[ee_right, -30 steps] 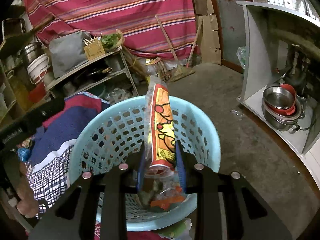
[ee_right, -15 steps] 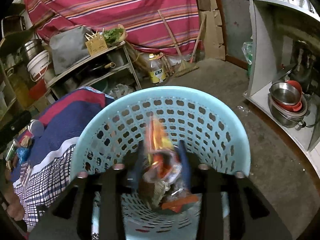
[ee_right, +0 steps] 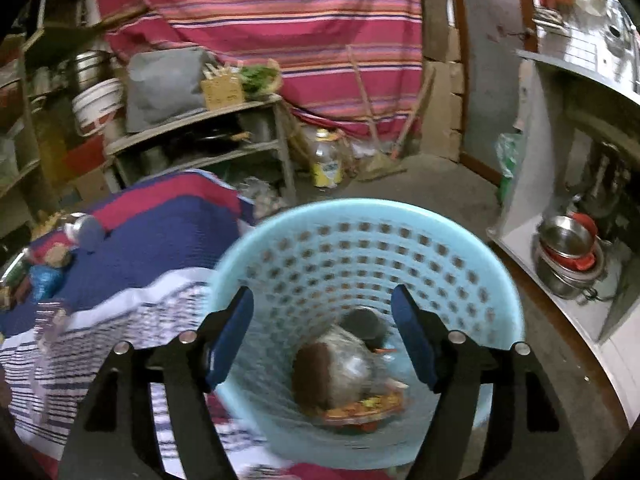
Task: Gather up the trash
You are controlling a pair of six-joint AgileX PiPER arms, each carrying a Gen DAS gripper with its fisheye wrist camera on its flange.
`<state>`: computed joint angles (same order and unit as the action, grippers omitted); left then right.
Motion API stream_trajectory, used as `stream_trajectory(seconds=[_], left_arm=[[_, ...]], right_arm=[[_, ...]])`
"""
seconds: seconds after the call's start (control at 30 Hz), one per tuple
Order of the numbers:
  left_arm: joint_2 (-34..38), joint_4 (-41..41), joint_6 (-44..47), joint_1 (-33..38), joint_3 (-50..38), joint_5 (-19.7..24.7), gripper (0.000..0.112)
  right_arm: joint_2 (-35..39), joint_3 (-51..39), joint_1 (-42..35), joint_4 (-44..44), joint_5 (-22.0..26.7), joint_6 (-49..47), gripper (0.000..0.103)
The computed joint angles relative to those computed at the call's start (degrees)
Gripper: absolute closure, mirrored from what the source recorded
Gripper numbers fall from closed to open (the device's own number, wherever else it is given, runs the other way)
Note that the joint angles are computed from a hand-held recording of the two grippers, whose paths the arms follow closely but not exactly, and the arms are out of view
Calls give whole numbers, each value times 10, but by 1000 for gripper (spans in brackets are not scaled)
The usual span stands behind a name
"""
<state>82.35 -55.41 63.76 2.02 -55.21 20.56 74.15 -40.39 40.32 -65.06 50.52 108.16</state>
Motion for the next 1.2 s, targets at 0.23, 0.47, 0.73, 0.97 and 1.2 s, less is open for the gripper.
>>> stream_trajectory(seconds=[0.23,0.47,0.73,0.97,1.2], left_arm=[[38,-62,118,166,-43,57,15],[128,-42,121,285,-145,115,15],[245,-1,93,352,-269,147,15],[339,106,-4,344,-378,151,19],[418,192,-104,329,-496,216,37]], right_arm=[[98,-113,52,-4,-8,4,32],[217,-262,81,22,-21,-41,32],[345,-437,102,76,-9,-139,32],[441,-571,103,131,3,-226,32],[496,-656,100,173,21,-294,32]])
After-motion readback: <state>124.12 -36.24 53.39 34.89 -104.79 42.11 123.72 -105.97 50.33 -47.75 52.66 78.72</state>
